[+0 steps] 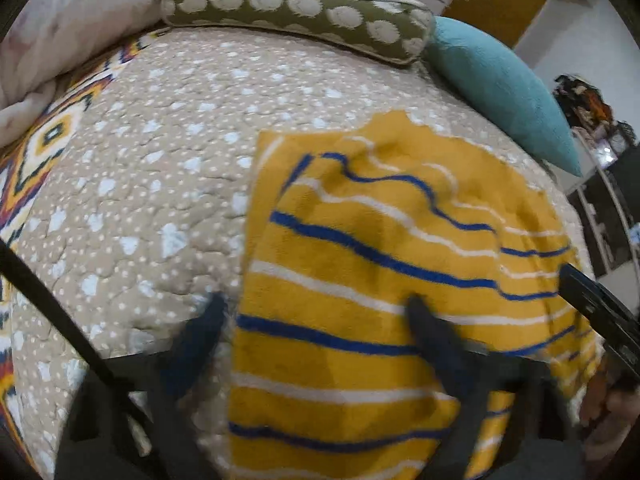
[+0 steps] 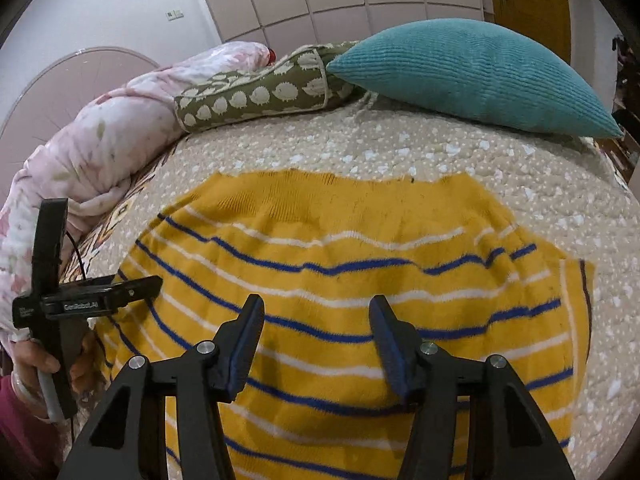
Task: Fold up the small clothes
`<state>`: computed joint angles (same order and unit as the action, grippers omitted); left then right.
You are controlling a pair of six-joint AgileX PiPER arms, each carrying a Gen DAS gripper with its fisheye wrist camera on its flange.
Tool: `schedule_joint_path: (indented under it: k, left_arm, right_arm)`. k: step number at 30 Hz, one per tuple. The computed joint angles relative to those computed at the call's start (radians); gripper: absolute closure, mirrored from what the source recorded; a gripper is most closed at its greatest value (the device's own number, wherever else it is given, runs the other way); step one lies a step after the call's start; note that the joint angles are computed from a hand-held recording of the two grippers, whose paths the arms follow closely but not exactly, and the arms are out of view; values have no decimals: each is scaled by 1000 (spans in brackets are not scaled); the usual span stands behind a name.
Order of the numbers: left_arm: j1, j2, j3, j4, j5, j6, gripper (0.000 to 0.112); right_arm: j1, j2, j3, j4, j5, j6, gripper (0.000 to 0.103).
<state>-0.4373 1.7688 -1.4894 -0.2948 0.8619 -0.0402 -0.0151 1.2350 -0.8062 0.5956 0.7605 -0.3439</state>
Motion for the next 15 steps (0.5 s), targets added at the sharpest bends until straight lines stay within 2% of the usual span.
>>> schedule_joint_path:
  k: [1, 3, 6, 9, 11, 13, 15]
  left_arm:
    - [12, 5, -21, -61, 35, 44, 75]
    - [11, 12, -53, -85, 74, 57, 88]
    - [27, 16, -92, -133, 125, 35, 91]
    - [46, -6, -126, -211, 175, 28, 92]
    - [2, -15, -194, -177, 211, -3, 92]
    - [-58, -8, -285, -134, 258, -41, 92]
    - [-131, 12, -392, -96, 310, -82, 94]
  right_arm:
    - [0, 5, -2, -3, -9, -6, 44]
    - [7, 16, -11, -20, -27, -6, 44]
    - [25, 34, -21, -38, -64, -10, 51]
    - [30, 80, -28, -7, -77, -47, 52]
    - [26, 129, -27, 5, -74, -60, 52]
    - [-15, 136, 0, 105, -83, -149, 52]
    - [-58, 142, 9, 180, -57, -205, 52]
